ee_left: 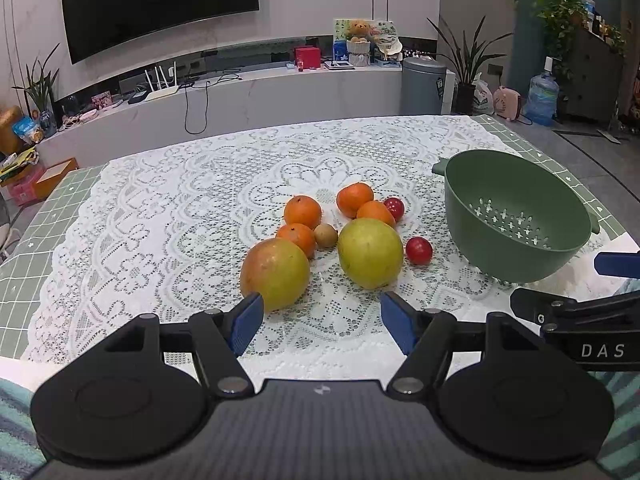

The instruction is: Organize fruits

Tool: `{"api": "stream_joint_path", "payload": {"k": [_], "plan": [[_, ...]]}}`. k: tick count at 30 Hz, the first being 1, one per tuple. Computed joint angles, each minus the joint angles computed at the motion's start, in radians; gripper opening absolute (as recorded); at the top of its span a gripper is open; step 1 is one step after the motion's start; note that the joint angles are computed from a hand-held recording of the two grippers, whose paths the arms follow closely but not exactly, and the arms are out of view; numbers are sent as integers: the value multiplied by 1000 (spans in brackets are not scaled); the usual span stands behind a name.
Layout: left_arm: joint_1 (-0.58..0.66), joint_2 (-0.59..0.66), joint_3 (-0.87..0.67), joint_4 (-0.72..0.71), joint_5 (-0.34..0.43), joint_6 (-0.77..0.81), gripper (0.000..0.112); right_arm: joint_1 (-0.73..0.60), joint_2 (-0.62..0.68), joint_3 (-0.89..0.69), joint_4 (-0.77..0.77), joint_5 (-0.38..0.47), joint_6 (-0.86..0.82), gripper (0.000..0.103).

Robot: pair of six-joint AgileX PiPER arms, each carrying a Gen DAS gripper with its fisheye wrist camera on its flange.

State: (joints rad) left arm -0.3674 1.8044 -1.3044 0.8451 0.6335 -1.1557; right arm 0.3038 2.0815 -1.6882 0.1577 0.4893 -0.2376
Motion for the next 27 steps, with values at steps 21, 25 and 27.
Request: {"api": "stream_joint_path", "payload": {"k": [21,25,27], "plan": [[1,3,-3,-7,-3,8,80,-1,5,-6,5,11,-2,99],[-2,4,-4,-9,2,7,80,0,8,-9,7,16,-5,99],[-4,5,-5,-10,4,6,80,0,9,-9,7,17,-6,99]]}}
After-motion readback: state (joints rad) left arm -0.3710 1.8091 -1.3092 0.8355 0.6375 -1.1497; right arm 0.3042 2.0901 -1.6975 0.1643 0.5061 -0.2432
